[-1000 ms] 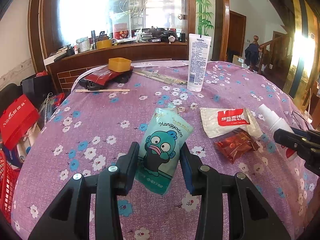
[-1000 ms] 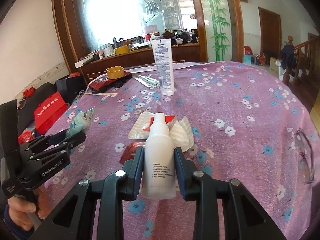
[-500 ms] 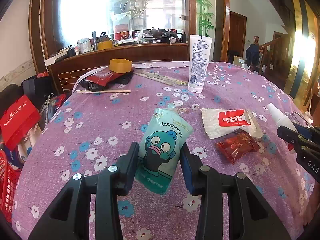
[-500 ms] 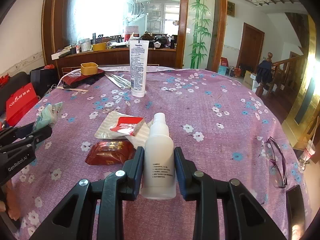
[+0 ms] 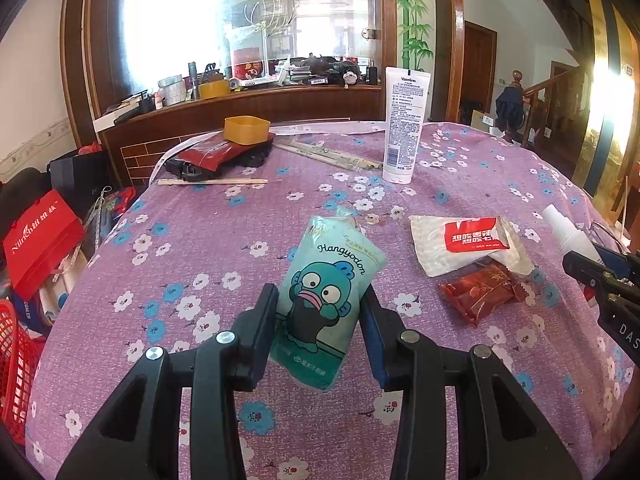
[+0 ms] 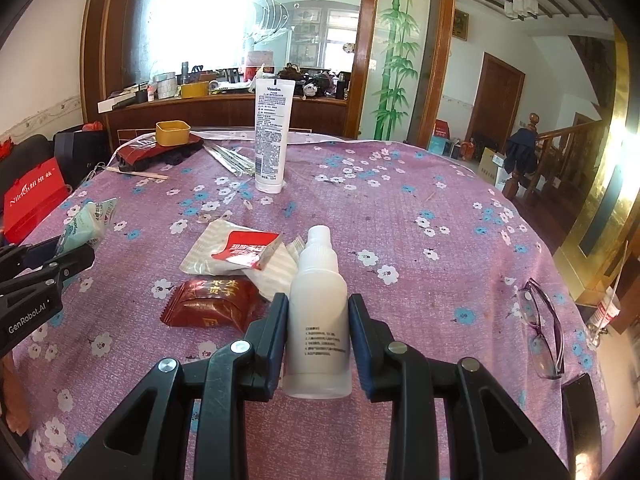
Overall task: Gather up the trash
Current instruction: 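Lift the teal packet with the left gripper while the right holds the spray bottle, then carry both items over the red basket and open both grippers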
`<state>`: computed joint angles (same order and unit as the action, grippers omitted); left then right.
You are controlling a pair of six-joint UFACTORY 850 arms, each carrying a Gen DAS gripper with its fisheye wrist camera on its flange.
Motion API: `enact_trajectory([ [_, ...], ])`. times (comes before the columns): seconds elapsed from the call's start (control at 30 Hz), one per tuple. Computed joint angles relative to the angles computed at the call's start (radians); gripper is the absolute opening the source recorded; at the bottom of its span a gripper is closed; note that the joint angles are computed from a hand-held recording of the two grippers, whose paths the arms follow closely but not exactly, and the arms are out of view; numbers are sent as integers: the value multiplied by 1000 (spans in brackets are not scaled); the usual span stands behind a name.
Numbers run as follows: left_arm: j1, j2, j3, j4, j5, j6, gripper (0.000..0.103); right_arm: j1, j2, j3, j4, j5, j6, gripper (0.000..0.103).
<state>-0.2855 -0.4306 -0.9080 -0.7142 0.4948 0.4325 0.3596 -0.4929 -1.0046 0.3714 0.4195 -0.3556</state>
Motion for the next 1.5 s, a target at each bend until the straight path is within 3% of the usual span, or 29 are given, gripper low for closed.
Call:
enact_trajectory([
  [0.93,-2,-2,-3,-9,-1,9,39,0,-3,-1,-9,3,17,32],
  [1.23,3,28,13,-54,-43,26,39,-37,35,46,-344,57,348,32],
  [1.33,-10,68,51,-82,-33,35,39,-27,45,60,-362,78,339,32],
  [1.5,-19,167,143,-104,-27,6,39,-44,70,89,-639,137,549,32],
])
